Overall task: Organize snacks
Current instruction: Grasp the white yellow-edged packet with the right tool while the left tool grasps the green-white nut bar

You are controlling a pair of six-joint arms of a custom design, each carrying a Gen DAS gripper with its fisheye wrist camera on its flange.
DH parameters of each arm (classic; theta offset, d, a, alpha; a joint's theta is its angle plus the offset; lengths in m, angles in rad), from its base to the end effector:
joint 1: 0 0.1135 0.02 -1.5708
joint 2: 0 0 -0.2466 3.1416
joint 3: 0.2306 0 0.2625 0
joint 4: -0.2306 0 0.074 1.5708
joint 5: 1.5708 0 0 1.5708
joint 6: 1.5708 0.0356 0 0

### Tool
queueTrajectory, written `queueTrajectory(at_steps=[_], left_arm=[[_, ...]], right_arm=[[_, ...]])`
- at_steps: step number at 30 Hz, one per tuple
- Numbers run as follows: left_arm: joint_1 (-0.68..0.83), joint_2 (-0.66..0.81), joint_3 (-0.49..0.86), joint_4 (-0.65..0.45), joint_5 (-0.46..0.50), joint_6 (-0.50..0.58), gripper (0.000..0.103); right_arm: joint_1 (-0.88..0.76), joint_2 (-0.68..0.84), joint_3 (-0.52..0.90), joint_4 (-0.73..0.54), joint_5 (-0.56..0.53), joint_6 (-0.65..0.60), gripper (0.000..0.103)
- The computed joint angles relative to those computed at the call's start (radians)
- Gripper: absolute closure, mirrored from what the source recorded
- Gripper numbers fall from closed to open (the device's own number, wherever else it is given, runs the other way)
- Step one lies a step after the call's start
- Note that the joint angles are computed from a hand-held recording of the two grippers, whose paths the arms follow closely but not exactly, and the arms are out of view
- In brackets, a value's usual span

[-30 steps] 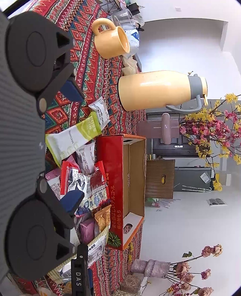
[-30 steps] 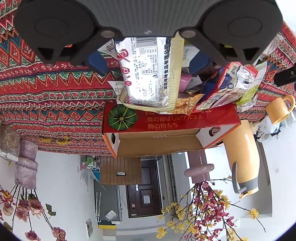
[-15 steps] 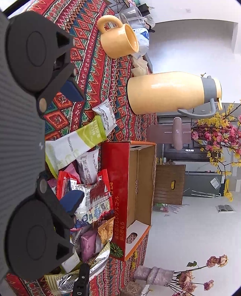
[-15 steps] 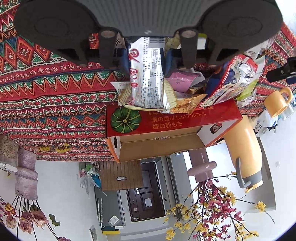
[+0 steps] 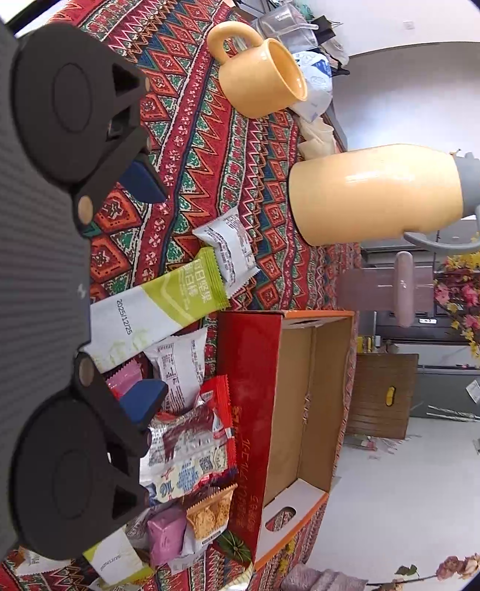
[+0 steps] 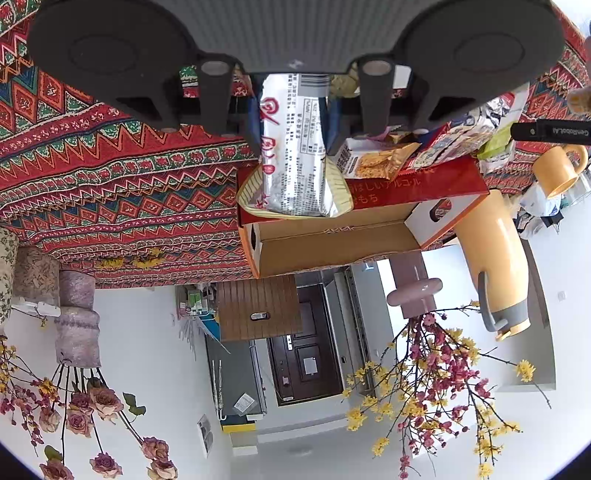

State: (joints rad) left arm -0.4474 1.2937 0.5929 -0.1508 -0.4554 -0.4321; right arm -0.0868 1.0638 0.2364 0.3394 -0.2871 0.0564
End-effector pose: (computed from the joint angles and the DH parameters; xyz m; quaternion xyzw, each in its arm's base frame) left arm 0.2379 -0.0968 0.1520 -0.0725 0.9125 0.0453 0.4002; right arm 0.2130 -0.0084 0.1309 -0.0128 0.8513 0.1148 0.5118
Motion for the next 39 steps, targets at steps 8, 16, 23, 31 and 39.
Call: queueTrajectory(at_steps=[8, 16, 23, 31, 39], left_arm=[[0.063, 0.186, 0.118, -0.074, 0.055, -0.037, 0.001], [0.09, 0.193, 0.096, -0.061, 0.055, -0.026, 0.001], [0.122, 0.166, 0.059, -0.02, 0.089, -0.008, 0.003], [0.103, 0.095, 0.0, 0.025, 0.109, 0.016, 0.045], [0.054, 0.04, -0.048, 0.052, 0.054, 0.006, 0.064]], right_arm=[[-0.015, 0.064, 0.015, 0.051, -0.021, 0.013, 0.069], [-0.007, 0.079, 0.021, 0.065, -0.015, 0.016, 0.068], [0.021, 0.058, 0.016, 0.05, 0.009, 0.024, 0.067], [0.053, 0.002, -0.004, 0.022, 0.035, 0.033, 0.067], [0.067, -0.074, -0.027, -0.02, 0.042, 0.038, 0.066]])
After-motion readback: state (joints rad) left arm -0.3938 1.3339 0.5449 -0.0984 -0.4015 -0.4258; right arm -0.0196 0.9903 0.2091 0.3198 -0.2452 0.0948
